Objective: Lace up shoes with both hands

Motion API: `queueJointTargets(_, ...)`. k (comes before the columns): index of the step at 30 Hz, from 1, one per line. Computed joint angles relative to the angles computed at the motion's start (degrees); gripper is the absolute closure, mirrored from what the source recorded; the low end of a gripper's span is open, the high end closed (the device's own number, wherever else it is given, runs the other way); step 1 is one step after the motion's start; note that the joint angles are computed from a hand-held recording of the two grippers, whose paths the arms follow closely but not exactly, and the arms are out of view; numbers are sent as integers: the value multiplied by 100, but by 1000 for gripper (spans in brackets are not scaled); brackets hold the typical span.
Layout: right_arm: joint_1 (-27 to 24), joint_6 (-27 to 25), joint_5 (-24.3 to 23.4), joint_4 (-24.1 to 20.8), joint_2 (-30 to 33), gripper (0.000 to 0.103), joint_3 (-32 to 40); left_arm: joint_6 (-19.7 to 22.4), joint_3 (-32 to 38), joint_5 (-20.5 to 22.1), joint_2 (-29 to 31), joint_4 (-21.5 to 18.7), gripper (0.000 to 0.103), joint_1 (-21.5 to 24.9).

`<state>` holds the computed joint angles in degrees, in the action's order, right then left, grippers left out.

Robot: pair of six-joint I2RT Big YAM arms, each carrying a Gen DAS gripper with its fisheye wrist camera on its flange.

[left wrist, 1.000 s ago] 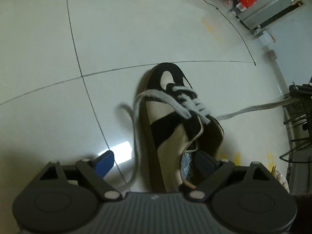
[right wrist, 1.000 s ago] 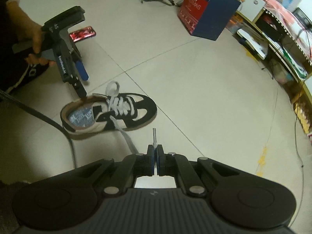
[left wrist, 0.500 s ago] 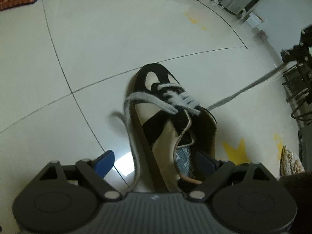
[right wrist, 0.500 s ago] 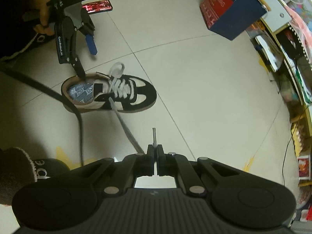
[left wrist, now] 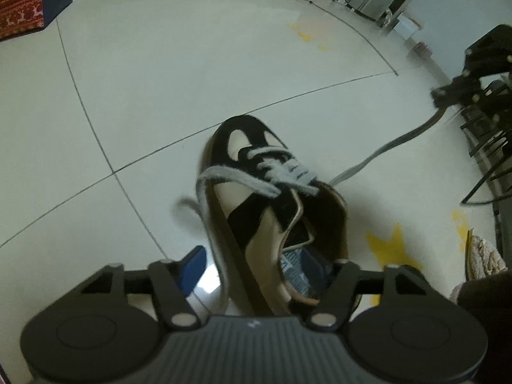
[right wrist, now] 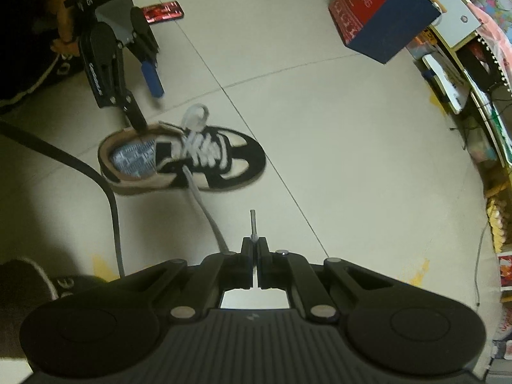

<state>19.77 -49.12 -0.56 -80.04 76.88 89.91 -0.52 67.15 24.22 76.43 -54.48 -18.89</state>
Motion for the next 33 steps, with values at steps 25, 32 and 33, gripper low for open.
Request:
queueJointTargets(25, 339, 3008, -1768, 2420, -360, 100, -1922, -10, -123, -90, -46, 604, 86, -292)
queueJointTargets(32, 407, 3317, -1883, 2634, -352, 100, -2059, -237, -293, 116, -128, 823, 87, -173)
queueJointTargets(33, 392, 3314, -1924, 2649, -346, 100, -2071, -304, -312, 159, -128, 854, 87, -156)
